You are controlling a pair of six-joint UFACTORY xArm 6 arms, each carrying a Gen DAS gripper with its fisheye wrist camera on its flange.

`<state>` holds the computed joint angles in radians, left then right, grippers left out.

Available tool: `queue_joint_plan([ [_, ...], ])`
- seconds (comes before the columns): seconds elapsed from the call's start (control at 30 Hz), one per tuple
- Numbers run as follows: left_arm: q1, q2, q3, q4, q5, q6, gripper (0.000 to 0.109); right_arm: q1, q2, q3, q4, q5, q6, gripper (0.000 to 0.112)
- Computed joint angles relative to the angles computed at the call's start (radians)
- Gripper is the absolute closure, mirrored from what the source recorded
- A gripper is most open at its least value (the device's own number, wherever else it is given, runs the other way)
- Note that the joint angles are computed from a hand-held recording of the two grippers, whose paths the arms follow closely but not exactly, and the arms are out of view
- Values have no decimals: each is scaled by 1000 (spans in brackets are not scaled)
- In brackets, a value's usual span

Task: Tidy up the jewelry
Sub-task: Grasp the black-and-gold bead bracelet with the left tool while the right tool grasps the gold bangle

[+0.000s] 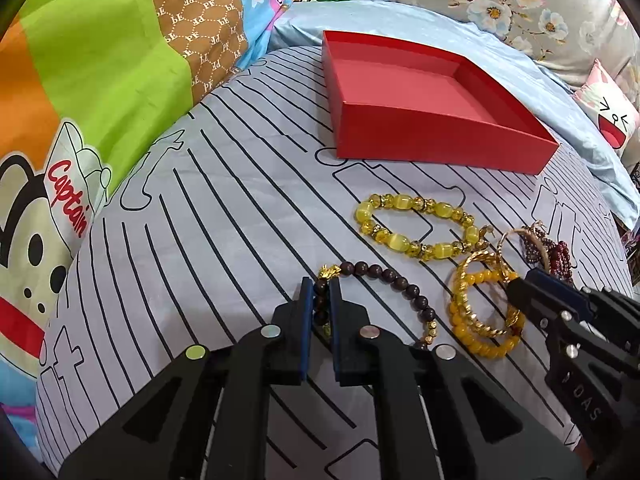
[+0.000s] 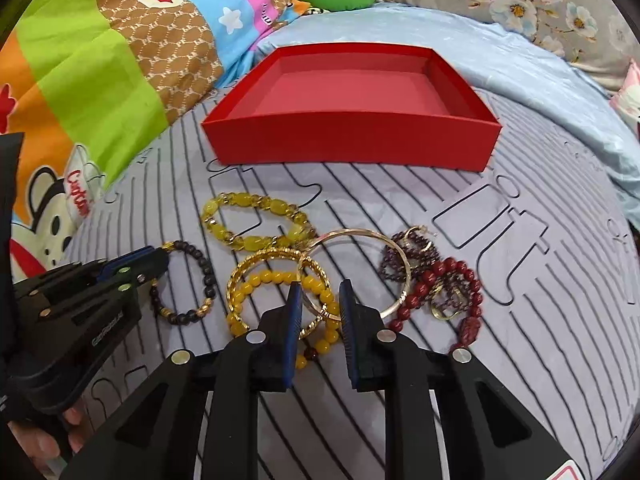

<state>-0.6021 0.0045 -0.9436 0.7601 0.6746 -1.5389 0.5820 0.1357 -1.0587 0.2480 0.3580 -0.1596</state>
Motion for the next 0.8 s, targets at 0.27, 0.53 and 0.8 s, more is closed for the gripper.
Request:
queue_joint_plan([
  [0.27,2,0,0,3,-1,2,101,9,0,4,-41,6,35,94],
  [0.53,-4,2,-3,5,4,-3,101,-1,-38,37,3,-4,25,99],
  [0.8,-11,1,-2,9,9,-7,101,-5,-52,57,39,-14,3,102],
])
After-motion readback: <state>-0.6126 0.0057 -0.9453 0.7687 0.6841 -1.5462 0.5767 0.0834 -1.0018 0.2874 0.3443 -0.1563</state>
